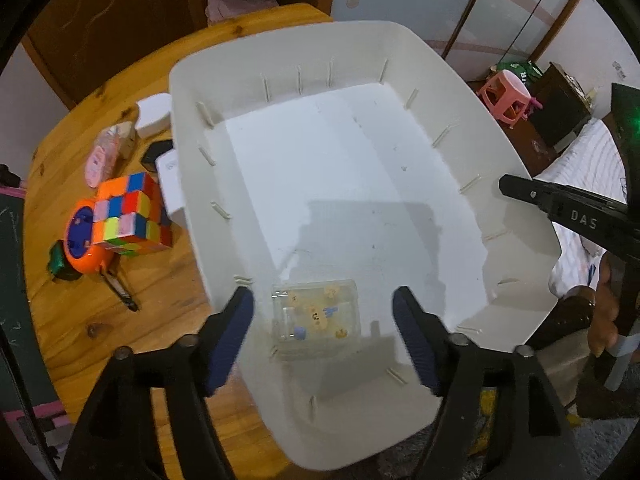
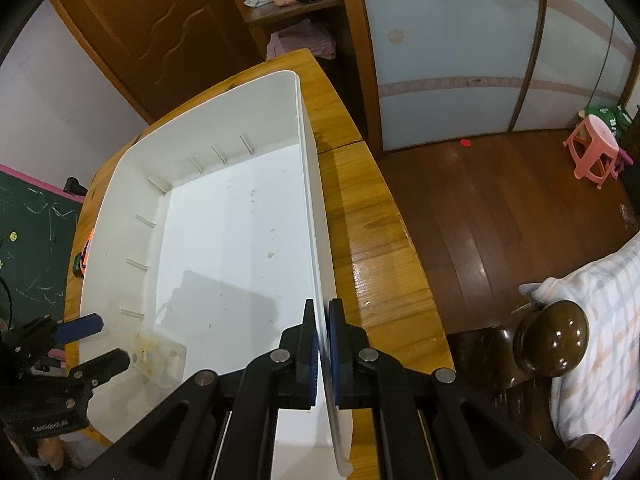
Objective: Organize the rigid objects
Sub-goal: 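Withdraw the left tool and move it toward the Rubik's cube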
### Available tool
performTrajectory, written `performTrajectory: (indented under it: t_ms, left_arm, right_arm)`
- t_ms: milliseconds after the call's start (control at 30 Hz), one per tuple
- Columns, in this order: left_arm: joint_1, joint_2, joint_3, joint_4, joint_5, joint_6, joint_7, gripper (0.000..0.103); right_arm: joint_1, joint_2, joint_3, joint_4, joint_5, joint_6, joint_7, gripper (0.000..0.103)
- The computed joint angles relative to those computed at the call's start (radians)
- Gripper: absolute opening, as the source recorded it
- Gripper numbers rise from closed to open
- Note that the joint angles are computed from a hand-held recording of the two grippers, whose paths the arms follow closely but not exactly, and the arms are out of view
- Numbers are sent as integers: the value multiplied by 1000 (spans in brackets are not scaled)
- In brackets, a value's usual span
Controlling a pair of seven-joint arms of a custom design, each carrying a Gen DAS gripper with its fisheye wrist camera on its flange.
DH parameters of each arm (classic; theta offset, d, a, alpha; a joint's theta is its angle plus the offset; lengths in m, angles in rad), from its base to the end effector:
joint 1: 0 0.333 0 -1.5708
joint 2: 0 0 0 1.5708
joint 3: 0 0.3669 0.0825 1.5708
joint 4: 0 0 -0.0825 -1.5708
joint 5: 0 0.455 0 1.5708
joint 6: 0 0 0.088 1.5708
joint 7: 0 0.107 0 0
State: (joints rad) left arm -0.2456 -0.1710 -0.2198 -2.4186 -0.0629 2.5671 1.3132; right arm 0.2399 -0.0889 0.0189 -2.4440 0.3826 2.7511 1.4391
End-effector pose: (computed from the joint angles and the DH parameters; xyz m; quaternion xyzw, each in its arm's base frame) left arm 0.4849 -0.2438 0.4118 -0.6390 0.7529 -0.1445 0.0625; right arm 0.5359 0.1262 0.3760 -0.7119 0.6670 -0.0491 0.2143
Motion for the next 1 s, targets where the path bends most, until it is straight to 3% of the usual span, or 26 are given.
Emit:
performTrajectory:
  t_ms: [133, 567, 1000]
  left_arm:
    - [2, -52, 9, -31, -14, 19, -3, 78]
    - [88, -254, 1, -177, 109, 39, -201, 78]
    - [137, -301, 34, -246, 114, 53, -243, 78]
  right_arm:
    - [-3, 3, -3, 11, 9, -26, 7, 5]
    - [-34, 49, 0, 116, -34, -231, 77, 6]
    - [-33, 72, 15, 149, -152, -245, 169, 6]
